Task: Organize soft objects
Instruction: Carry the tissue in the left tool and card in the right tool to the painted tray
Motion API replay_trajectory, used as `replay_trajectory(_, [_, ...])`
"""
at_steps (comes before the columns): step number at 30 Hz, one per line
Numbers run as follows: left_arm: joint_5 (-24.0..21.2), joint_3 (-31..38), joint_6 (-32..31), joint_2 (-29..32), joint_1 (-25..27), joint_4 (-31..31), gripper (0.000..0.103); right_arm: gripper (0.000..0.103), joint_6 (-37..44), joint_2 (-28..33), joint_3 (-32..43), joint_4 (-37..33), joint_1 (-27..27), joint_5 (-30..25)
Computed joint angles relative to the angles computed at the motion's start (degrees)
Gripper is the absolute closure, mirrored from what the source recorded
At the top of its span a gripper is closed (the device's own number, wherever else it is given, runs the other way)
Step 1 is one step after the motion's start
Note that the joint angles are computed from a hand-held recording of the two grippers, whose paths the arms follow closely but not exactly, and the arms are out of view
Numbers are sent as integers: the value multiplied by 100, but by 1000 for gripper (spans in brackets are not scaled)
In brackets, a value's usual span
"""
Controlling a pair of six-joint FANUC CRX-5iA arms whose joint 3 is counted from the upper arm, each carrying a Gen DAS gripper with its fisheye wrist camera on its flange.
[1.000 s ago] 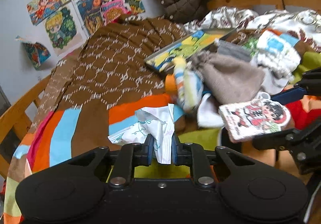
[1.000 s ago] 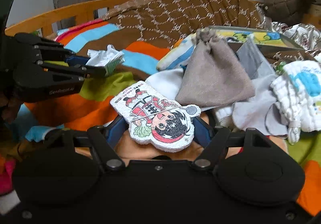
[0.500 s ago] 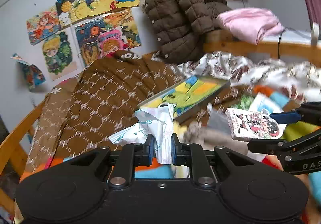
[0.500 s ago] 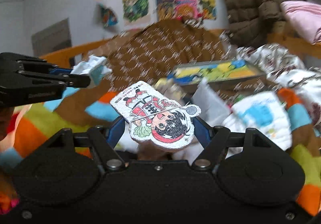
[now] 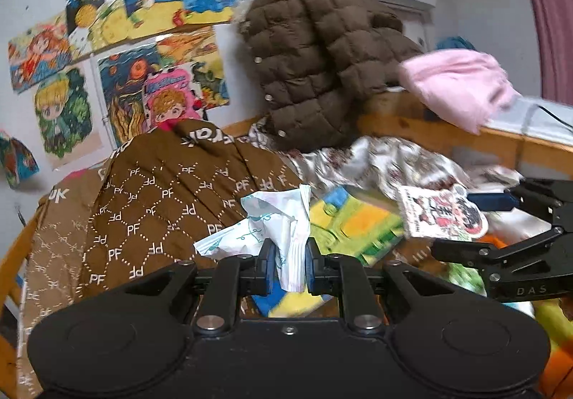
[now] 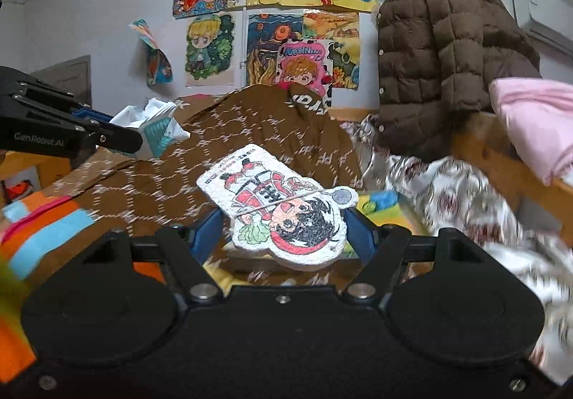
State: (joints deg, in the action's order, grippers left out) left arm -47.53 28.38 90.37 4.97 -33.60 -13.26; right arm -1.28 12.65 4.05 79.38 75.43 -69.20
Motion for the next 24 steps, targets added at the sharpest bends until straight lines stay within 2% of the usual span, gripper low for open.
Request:
replay_trajectory(7, [281, 436, -396, 903, 455, 729, 85, 36, 422, 554, 739, -650, -1062, 873])
replay_trajectory(14, [406, 677, -865, 1680, 654, 1413, 85, 36, 1017, 1348, 1772, -1572, -1362, 682])
replay_trajectory(20, [354, 1061, -827, 2308, 726, 1630, 85, 36, 1418, 1806, 2428, -2213, -1569, 473])
replay_trajectory(24, [191, 1409, -602, 2657, 740, 1579, 85, 36, 2094, 2327, 3335, -2688, -1739, 165])
